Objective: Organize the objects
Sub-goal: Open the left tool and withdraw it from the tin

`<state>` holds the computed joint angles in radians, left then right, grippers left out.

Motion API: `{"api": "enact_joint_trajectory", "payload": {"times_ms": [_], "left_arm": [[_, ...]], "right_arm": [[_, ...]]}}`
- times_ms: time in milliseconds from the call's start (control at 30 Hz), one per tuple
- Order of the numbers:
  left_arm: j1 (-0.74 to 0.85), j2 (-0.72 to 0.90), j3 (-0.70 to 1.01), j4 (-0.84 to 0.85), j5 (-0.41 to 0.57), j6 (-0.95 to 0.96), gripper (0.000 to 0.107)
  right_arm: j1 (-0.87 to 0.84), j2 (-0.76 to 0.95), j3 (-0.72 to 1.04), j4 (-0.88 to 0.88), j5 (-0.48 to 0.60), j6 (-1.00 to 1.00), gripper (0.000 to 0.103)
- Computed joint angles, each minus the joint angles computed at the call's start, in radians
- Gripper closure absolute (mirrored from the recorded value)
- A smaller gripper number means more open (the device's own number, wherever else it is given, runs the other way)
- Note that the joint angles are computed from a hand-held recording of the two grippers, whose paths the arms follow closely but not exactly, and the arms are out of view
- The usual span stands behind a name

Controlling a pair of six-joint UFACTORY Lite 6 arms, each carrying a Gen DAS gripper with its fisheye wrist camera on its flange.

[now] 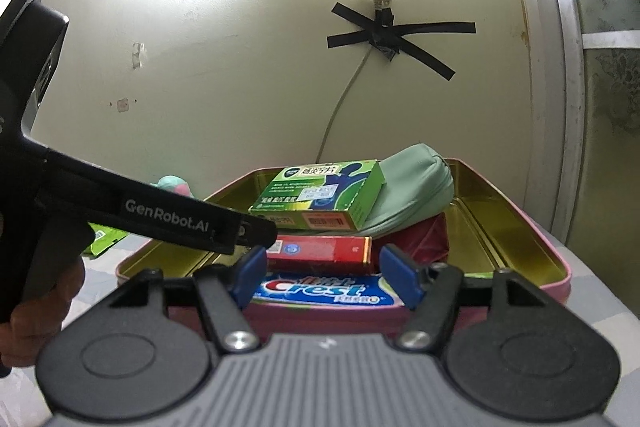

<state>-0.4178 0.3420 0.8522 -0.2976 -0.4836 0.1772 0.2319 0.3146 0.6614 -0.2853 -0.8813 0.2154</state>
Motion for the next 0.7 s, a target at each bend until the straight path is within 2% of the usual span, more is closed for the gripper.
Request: {"api": "enact_joint_trajectory", "payload": {"times_ms": [100,700], "left_arm": [[-0.005,-0.030,-0.039,-0.003,-0.017,-0.001,0.031],[-0.031,-0.183,-0.217,-0.052,-0.059,0.020,0.027]], "right_arm": [[0.004,-0.037,-0.040,0.013,-0.006,-0.005,0.038],[0.008,-0.168,-0.245,0.035,-0.074,0.052,0.036]]}}
